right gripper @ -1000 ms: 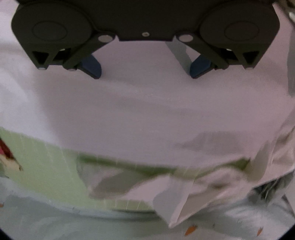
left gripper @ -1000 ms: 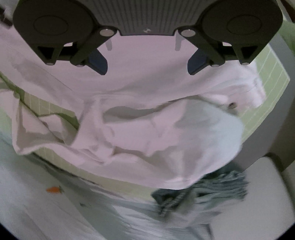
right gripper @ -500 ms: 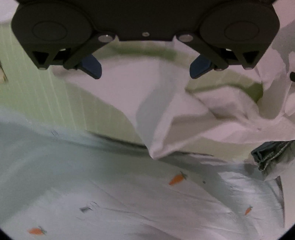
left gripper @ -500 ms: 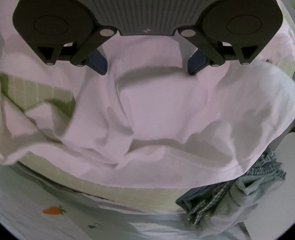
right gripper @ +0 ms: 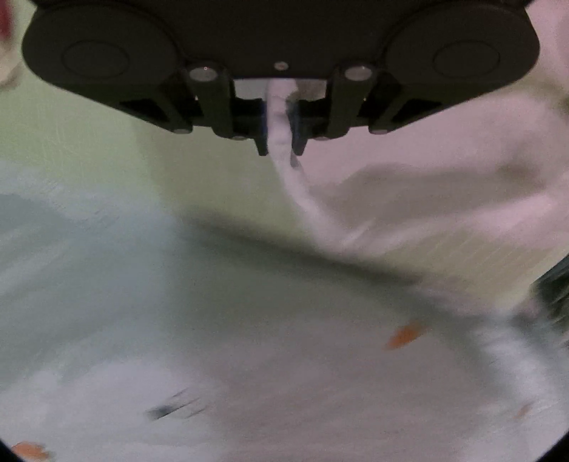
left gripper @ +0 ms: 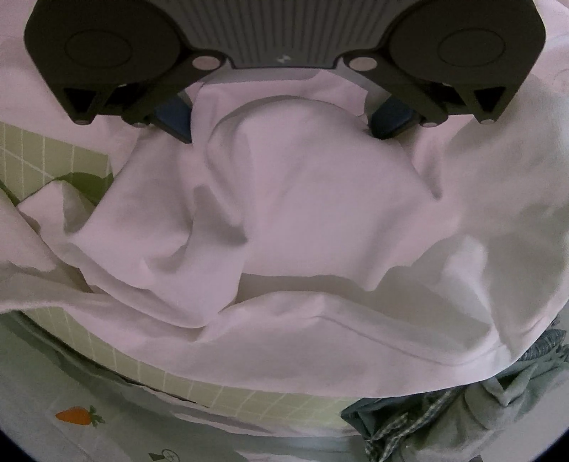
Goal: Fold clothes
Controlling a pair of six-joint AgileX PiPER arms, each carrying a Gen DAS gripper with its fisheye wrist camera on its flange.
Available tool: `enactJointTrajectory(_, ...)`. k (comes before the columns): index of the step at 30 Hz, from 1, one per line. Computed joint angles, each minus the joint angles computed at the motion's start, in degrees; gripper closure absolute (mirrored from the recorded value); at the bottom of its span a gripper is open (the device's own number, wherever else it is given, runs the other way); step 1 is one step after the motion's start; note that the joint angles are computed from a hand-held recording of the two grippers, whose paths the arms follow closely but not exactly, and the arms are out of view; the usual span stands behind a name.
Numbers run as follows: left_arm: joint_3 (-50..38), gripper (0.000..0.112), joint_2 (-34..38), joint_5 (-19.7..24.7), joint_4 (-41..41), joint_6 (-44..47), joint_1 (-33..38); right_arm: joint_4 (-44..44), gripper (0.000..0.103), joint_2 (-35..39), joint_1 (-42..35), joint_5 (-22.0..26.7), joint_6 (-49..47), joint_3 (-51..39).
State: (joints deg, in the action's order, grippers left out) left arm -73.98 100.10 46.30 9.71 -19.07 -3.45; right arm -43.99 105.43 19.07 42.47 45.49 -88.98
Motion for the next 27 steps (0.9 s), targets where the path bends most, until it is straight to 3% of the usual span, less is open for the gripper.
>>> enactJointTrajectory(3,-0.6,0.009,0.2,0.7,-0.5,0.7,0.3,-3.7,0.076,7.4,-4.2,2.8,0.1,-12.0)
enactJointTrajectory(5,-0.7,0.009,0.2,0.9,-0.5,0.6,0.3,-13.7,0.026,11.0,-3.1,6.4,5.8,-15.5)
enactJointTrajectory(6,-0.7,0.009,0.1,0.9,-0.4,0.5,0.3,-16.9,0.020,11.4,-2.6,7.3,7.3,-15.1)
enactJointTrajectory(9,-0.5,0.009,-0.1,0.9,-0.1,0.1,0.2,-18.6,0.020,7.1,-1.9,6.1,14.8,-6.6)
enactJointTrajectory(18,-1.6,0.009,0.2,2.6,-1.7,2.6,1.0,-7.0,0.019,-8.7,-1.7,1.5,38.7,22.3)
enactJointTrajectory(22,-1.6,0.009,0.2,2.8,-1.8,2.8,1.0,-7.3,0.020,-12.6,-2.7,-3.4,41.0,29.1)
enactJointTrajectory(24,-1.4,0.009,0.0,2.7,-1.8,2.8,1.1,-6.9,0.042,-11.9,-3.6,-4.9,39.5,28.4)
enactJointTrajectory(25,-1.4,0.009,0.0,2.7,-1.8,2.7,1.1,-5.9,0.069,-11.9,-4.5,-6.1,38.6,28.5)
enactJointTrajectory(27,-1.5,0.009,0.1,2.8,-1.8,2.8,1.1,-6.0,0.077,-13.2,-6.1,-9.7,38.9,30.0)
